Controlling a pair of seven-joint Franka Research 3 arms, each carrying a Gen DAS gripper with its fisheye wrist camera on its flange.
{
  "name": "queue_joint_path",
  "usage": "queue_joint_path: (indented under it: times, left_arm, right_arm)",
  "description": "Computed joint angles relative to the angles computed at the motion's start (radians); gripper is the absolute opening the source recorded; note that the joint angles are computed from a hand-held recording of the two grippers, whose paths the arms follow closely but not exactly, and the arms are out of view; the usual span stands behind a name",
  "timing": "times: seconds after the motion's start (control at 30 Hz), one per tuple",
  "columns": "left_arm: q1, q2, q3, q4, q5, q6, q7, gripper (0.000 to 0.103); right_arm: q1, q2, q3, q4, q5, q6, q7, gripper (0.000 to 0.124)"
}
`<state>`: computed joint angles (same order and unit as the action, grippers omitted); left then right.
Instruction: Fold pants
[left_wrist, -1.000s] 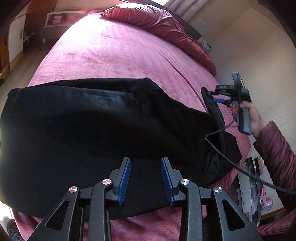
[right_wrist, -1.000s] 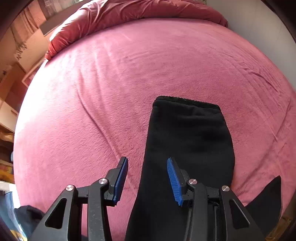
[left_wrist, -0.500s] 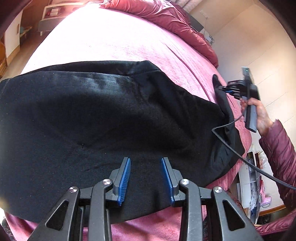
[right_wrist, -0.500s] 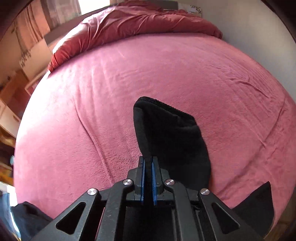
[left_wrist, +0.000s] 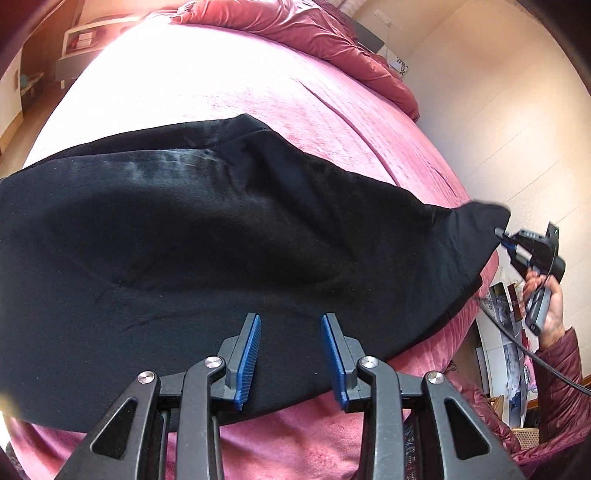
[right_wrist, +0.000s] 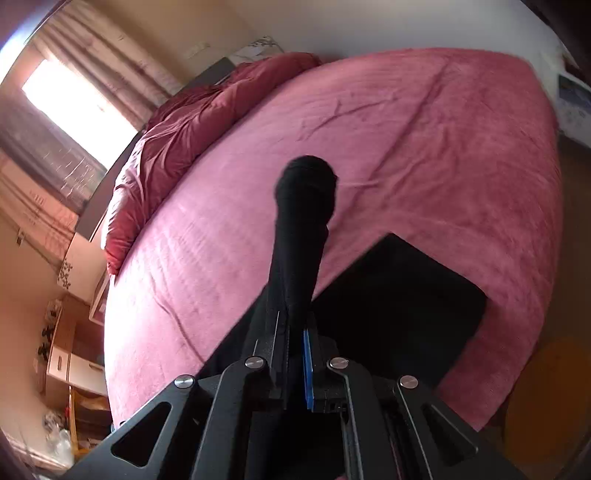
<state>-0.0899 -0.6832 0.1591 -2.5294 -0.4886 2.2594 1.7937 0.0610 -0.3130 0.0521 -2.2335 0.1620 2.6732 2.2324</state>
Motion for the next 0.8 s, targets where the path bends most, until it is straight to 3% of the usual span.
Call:
queue_joint_path:
  times: [0.17, 0.33, 0.47, 0.5, 0.6, 0.63, 0.67, 0.8]
  left_arm:
    - [0.002, 0.004, -0.011, 0.008, 0.010, -0.016, -0.010, 0.034]
    - [0.005, 0.016, -0.025, 0.018, 0.027, -0.028, -0.034, 0.034]
    - [0.000, 0.024, -0.036, 0.022, 0.037, -0.027, -0.045, 0.034]
    - [-0.003, 0.026, -0.039, 0.019, 0.037, -0.024, -0.047, 0.034]
    - [-0.010, 0.031, -0.044, 0.017, 0.041, -0.021, -0.050, 0.034]
    - [-0.013, 0.031, -0.046, 0.015, 0.040, -0.017, -0.050, 0.034]
    - [-0.016, 0.032, -0.045, 0.014, 0.039, -0.015, -0.050, 0.034]
    - [-0.025, 0.027, -0.045, 0.011, 0.039, -0.009, -0.041, 0.034]
  right_arm:
    - [-0.006, -0.051, -0.044, -0.147, 0.092, 0.027, -0.001, 0.006]
    - [0.037, -0.078, -0.092, -0.199, 0.235, 0.075, -0.094, 0.012]
    - [0.000, -0.066, -0.078, -0.178, 0.236, 0.081, -0.088, 0.047]
    - [0.000, -0.054, -0.083, -0.166, 0.245, 0.079, -0.092, 0.048]
    - [-0.033, -0.009, -0.068, -0.112, 0.202, 0.042, -0.065, 0.047]
    - [-0.038, 0.004, -0.068, -0.095, 0.191, 0.026, -0.063, 0.038]
    - [-0.047, 0.001, -0.064, -0.093, 0.169, 0.010, -0.055, 0.019]
    - [-0.063, -0.007, -0.059, -0.057, 0.094, -0.038, -0.064, 0.007]
